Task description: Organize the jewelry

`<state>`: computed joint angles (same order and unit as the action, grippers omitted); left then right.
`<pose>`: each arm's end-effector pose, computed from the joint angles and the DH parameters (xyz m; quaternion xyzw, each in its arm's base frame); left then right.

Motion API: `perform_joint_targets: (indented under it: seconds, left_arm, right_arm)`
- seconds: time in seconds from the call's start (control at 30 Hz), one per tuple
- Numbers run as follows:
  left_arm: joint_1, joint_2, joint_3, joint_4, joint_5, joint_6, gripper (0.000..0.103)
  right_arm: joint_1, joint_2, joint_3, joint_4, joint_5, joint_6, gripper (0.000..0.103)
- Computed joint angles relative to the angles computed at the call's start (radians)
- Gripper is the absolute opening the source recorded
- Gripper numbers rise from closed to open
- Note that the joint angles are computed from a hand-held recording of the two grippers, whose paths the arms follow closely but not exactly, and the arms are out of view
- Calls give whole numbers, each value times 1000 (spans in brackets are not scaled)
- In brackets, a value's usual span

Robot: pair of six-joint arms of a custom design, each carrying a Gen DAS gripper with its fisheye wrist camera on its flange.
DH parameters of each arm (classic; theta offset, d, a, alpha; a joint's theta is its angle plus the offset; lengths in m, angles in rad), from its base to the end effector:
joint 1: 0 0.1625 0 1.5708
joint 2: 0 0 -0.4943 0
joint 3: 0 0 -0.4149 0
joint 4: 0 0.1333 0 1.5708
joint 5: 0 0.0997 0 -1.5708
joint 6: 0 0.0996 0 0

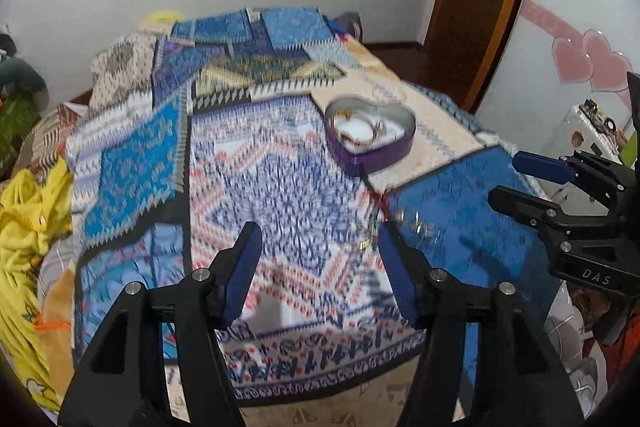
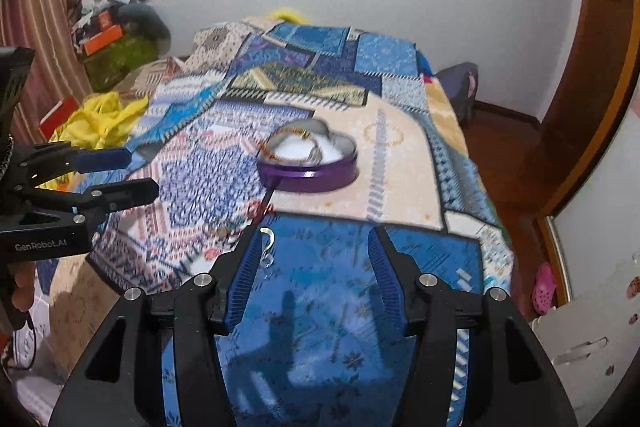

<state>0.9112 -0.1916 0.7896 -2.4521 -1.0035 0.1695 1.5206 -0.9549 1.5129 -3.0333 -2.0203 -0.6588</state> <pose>-0.4329 -0.8631 -0.0297 0.3466 0.8858 -0.1987 0.2359 0.0513 -0.7732 0.3692 0.1698 -0.8657 0.3299 0.3359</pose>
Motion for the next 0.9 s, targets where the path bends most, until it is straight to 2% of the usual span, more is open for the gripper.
perform_joint_targets:
  seconds: [0.37,0.5,0.73,0.83,0.9]
  left_arm:
    - [15,-11,53,14,-29,-26,59]
    - [16,-4,51,5,-38,-12,57]
    - [24,8,27,41,-69,-16,36]
    - [27,8,25,49,-92,-15,35]
    - [27,11,21,50,-101,-11,33]
  right_arm:
    - [-18,37,-15,50,-17,17,51]
    - [-20,39,-22,88,3,19,43]
    - [-12,66,-52,116,2,-20,29]
    - [-11,74,-60,117,2,-30,23]
    - [-12,75,-64,122,6,-31,15]
